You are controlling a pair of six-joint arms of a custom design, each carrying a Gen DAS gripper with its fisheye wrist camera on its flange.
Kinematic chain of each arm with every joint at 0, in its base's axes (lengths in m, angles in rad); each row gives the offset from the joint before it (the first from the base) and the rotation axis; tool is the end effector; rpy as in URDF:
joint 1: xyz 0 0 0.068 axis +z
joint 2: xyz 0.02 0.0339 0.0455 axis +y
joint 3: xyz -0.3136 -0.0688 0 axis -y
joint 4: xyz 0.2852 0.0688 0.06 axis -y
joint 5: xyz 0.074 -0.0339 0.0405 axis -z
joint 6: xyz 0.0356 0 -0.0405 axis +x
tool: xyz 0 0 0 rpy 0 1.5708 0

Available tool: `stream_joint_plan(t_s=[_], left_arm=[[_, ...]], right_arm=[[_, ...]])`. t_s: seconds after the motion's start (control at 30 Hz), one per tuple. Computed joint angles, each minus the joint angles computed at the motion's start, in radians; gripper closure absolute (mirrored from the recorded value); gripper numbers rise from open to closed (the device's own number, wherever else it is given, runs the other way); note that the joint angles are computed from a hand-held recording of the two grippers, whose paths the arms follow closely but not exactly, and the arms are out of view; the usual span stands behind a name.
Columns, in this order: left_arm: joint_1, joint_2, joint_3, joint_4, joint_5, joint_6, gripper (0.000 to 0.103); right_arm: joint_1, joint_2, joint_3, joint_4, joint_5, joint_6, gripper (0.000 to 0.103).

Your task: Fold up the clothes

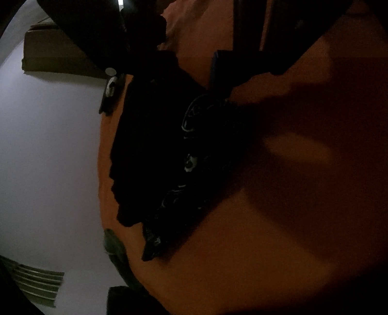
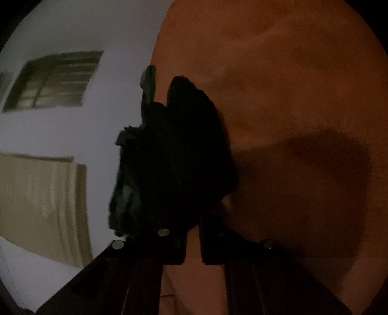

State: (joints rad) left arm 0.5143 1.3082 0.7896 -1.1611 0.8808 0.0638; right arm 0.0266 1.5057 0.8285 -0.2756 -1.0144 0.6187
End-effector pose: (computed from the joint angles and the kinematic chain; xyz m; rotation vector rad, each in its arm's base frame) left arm 0.1924 0.0772 0.2310 -0.6734 2.6270 -1.2667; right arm 0.3123 0.0386 0.2188 0.2995 2.4741 1.5416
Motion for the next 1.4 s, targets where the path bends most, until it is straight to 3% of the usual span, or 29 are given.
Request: stream_joint_plan(t_s=[0.1,0.2,0.3,0.43,0.57,0.7,0.73,0.8,0.83,0.87,0.9,1.0,1.13,1.2,1.23,1.27,1.3,1.4], left_arm=[[0.000,-0.002,-0.013,0.015,0.000,-0.006,0.083],[-0.006,0.113,0.019,0.099,-0.009,-0.013,0.083],[0.126,0.191,0.011,0.039,-0.044,0.188,0.083],[0.198,0.242,0.025,-0.015,-0.055,0.278,0.082],[0.231,0.251,0.064,-0.115,-0.082,0.335,0.082],[0.259,0.265,0.115,-0.265,-0.136,0.428,0.082],[0.261,0.268,0.127,-0.302,-0.140,0.447,0.081],[0.236,0.260,0.139,-0.338,-0.123,0.465,0.062],[0.216,0.251,0.141,-0.344,-0.105,0.470,0.055],[0.191,0.241,0.136,-0.331,-0.093,0.452,0.042],[0.163,0.229,0.128,-0.307,-0.082,0.422,0.033],[0.085,0.234,0.082,-0.214,-0.042,0.275,0.033],[0.011,0.184,0.003,-0.022,-0.012,0.059,0.033],[-0.011,0.140,-0.034,0.068,-0.005,-0.039,0.035],[-0.007,0.121,-0.047,0.110,0.006,-0.073,0.042],[0.011,0.131,-0.046,0.127,0.021,-0.078,0.058],[0.031,0.154,-0.039,0.132,0.036,-0.073,0.069],[0.118,0.242,-0.024,0.131,0.093,-0.072,0.075]], right_arm=[[-0.013,0.012,0.002,0.003,0.000,0.016,0.093],[-0.034,0.011,-0.027,0.087,-0.030,0.100,0.093],[-0.072,0.002,-0.052,0.143,-0.037,0.163,0.093],[-0.145,-0.006,-0.061,0.138,0.009,0.154,0.093],[-0.227,0.037,0.020,0.017,0.000,0.029,0.093],[-0.242,0.039,0.106,-0.182,-0.039,-0.185,0.093],[-0.228,0.036,0.110,-0.212,-0.053,-0.200,0.089],[-0.197,0.035,0.115,-0.263,-0.086,-0.217,0.067],[-0.172,0.033,0.110,-0.276,-0.088,-0.209,0.048],[-0.144,0.031,0.104,-0.283,-0.087,-0.196,0.039],[-0.119,0.030,0.091,-0.262,-0.092,-0.167,0.038],[-0.036,0.030,0.047,-0.140,-0.088,-0.030,0.037],[0.025,0.058,-0.018,0.207,-0.155,0.250,0.037],[0.056,0.074,-0.055,0.416,-0.148,0.432,0.042],[0.066,0.076,-0.059,0.443,-0.120,0.460,0.057],[0.070,0.074,-0.060,0.440,-0.091,0.467,0.082],[0.072,0.069,-0.054,0.403,-0.055,0.453,0.093],[0.040,0.037,-0.072,0.367,-0.009,0.438,0.096]])
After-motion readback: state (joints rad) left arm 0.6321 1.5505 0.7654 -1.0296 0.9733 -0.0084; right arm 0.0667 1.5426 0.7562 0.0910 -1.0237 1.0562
